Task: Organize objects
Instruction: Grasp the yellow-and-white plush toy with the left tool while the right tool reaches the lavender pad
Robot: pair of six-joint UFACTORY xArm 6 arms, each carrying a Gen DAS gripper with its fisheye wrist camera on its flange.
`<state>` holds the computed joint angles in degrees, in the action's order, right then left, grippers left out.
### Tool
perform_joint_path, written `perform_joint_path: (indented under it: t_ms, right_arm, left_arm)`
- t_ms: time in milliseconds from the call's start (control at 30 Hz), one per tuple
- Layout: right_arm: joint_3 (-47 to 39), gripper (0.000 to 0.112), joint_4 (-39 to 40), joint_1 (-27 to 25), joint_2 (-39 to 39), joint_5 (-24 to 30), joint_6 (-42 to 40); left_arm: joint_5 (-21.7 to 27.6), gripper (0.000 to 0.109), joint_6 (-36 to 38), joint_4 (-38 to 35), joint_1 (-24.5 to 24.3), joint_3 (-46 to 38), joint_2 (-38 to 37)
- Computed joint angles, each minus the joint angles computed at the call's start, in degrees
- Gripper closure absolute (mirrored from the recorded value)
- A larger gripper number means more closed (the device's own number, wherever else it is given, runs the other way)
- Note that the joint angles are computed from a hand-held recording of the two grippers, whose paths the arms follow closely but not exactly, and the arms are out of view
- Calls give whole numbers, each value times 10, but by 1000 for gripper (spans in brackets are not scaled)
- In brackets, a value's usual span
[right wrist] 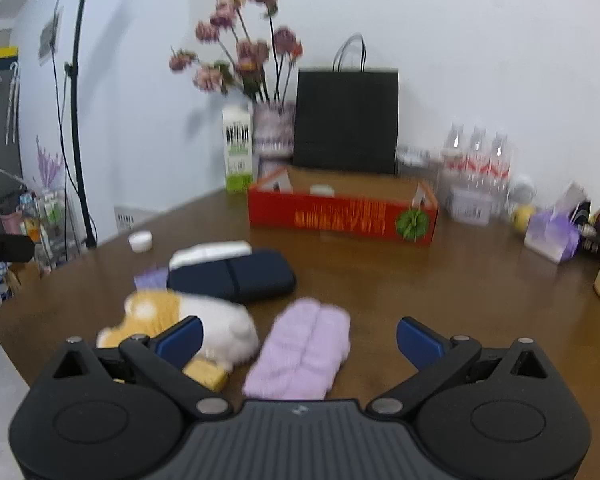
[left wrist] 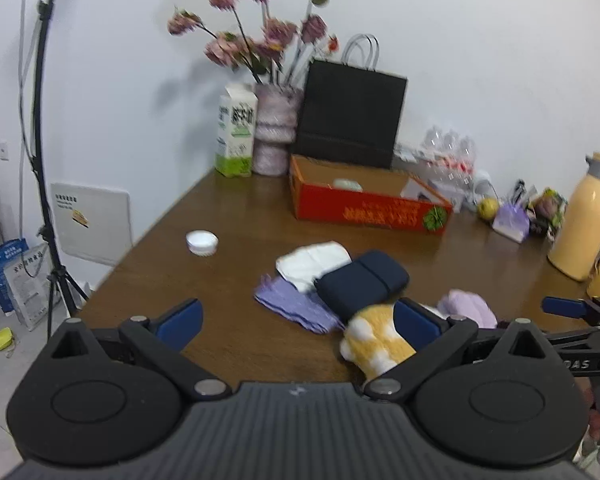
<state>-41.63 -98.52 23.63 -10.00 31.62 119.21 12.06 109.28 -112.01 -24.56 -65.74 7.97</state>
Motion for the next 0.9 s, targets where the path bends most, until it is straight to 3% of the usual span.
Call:
perform_joint_path:
  t_ms: [333, 533, 667, 700, 733, 767, 833, 900]
  right_arm:
    - [25, 9, -24, 3, -17, -8, 79]
    - [35, 9, -20, 11, -21, 13, 92]
    - [49, 9, 0, 17, -31, 36, 92]
    - [52, 9, 3, 17, -33, 37, 92]
    - [55, 9, 4, 17, -35, 37, 92]
    - [57, 9, 6, 17, -37, 38, 91]
    - [62, 9, 7, 15, -38, 37, 94]
    - [63, 9, -1, 8, -37, 28, 104]
  left_arm:
    - [-8, 6, -22, 48, -45, 5, 17]
    - [-34, 6, -143, 174, -81, -28, 68]
    - [-97, 7, -264, 259, -110, -83, 138]
    - [-107, 17, -301, 285, -113, -90, 151]
    - [-104, 35, -357, 330, -112, -92, 159]
    - [-77, 46, -391, 352, -104, -91, 163]
    - [-42, 58, -386, 330, -93, -88, 158]
    - [-37, 59, -341, 283, -90, -82, 148]
